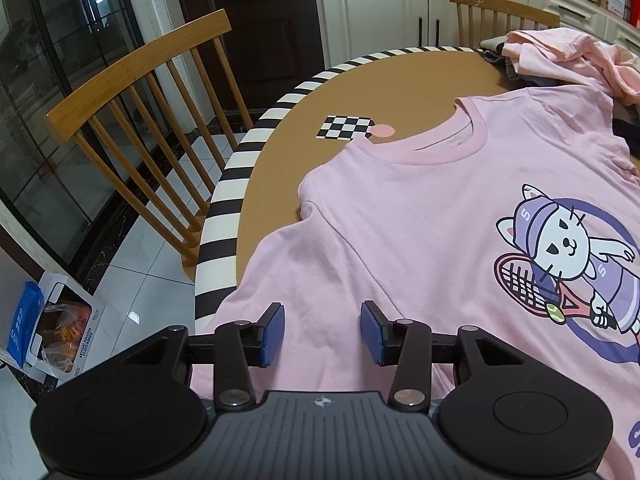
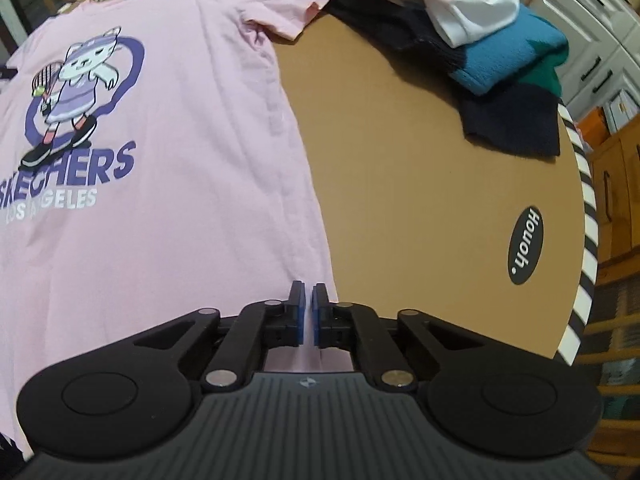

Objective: Fold clothes

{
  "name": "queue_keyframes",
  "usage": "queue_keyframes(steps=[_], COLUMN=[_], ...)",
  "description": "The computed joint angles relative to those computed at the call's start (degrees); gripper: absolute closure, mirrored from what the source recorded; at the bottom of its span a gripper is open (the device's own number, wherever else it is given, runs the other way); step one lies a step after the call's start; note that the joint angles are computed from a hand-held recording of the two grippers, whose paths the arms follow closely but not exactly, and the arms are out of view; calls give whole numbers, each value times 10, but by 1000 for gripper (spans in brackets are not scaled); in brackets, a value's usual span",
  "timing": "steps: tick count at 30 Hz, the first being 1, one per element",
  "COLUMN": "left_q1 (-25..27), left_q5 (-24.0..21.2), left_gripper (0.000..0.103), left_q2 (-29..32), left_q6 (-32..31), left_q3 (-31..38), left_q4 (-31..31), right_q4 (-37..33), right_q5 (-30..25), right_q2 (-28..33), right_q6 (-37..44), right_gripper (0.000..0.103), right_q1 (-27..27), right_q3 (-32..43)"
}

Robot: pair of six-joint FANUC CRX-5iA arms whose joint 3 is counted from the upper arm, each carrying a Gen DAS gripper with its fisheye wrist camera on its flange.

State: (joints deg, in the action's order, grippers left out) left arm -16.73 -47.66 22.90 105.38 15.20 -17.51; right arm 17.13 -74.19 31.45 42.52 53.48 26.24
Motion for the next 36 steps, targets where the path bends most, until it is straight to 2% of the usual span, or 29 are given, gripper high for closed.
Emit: queue_keyframes(steps=[14,18,19,21,23,25,28,32,35,36], left_q1=[2,2,3,3,3,4,3,-9,-23,-25], left_q5=[-9,-13,-14,-16,-18,-20,-23,-2,15,25], left_gripper=[53,49,48,48,48,49,54,56,54,53], left_q2=[3,4,4,4,5,5,4,-30,-62,-74], left_q6=[-15,-19,-20,-22,-25,-27,-28,-11,-16,-33], left_q3=[8,11,11,13,14,15,16,-14,-41,-53], left_q4=[-2,-2,-2,-2,-2,-1,-2,-8,0,19], right_q4=[15,18,30,30,43,70,81,67,53,46], right_q5=[-2,-26,-53,-55,-3,20,51,13,-5,-5], right_q2=[-29,-15,-3,-12,-50,-77,-115,-123,-125,-126], right_q6=[-87,-98,-100,-127,-165,-177,-149,-68,-68,-78], right_gripper=[102,103,103,103,103,97,94,91,87,82], right_q1=[-16,-20,-19,-25,-23,-13,4,27,40,42], right_q3=[-14,-2,8,-14,-70,-108,-155,-163,-167,-169])
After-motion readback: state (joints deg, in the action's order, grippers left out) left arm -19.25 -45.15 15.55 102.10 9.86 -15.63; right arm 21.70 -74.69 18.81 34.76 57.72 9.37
